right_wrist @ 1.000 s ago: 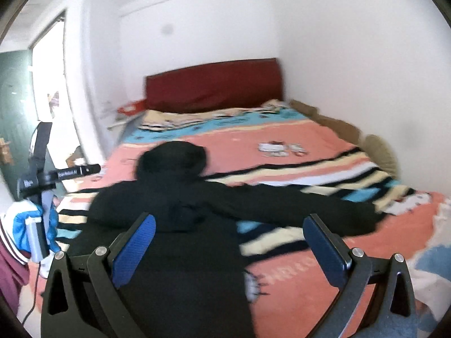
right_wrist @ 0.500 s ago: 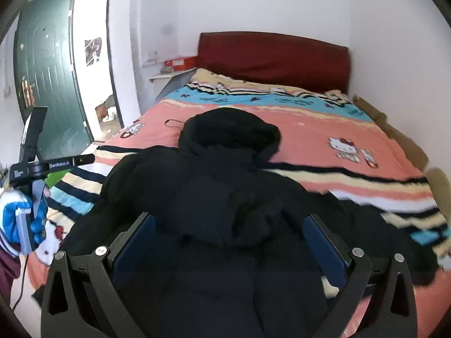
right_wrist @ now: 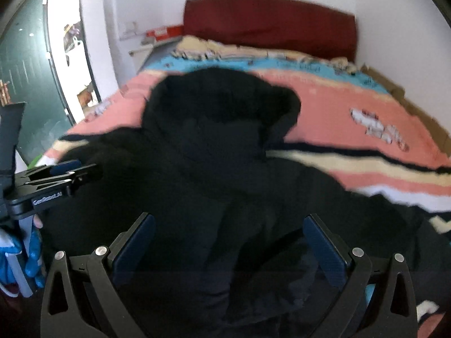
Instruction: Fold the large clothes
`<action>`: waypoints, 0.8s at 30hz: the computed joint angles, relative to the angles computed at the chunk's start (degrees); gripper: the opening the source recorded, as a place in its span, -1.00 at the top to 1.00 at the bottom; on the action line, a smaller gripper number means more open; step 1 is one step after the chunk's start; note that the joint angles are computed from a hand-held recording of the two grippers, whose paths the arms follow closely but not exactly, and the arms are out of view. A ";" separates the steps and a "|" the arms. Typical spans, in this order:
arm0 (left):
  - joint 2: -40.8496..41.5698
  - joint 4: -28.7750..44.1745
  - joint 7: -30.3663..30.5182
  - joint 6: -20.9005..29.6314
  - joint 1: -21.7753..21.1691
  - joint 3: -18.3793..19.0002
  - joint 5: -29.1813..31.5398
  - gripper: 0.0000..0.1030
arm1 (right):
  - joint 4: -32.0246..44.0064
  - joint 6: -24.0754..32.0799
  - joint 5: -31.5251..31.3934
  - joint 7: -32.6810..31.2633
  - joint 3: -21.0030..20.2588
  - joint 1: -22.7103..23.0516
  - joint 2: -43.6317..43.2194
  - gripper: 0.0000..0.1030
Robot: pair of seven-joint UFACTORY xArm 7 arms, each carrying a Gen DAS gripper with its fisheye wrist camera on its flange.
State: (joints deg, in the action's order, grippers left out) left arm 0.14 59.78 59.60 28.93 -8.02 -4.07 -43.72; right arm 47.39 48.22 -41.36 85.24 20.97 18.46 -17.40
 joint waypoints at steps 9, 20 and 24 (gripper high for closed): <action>2.77 -2.08 4.93 -2.28 -0.21 -1.34 -5.67 -0.13 | -8.89 -8.49 1.35 6.78 -1.11 -1.74 0.43 -0.99; 4.35 -3.22 6.39 -7.51 -0.51 -3.12 -6.53 -0.13 | -8.00 -8.42 -5.16 12.18 -2.02 -1.23 5.00 -0.99; 1.90 -4.24 -0.96 -7.87 -1.00 -2.42 2.62 -0.13 | -7.64 -8.03 -2.10 8.33 -3.50 0.01 4.05 -0.99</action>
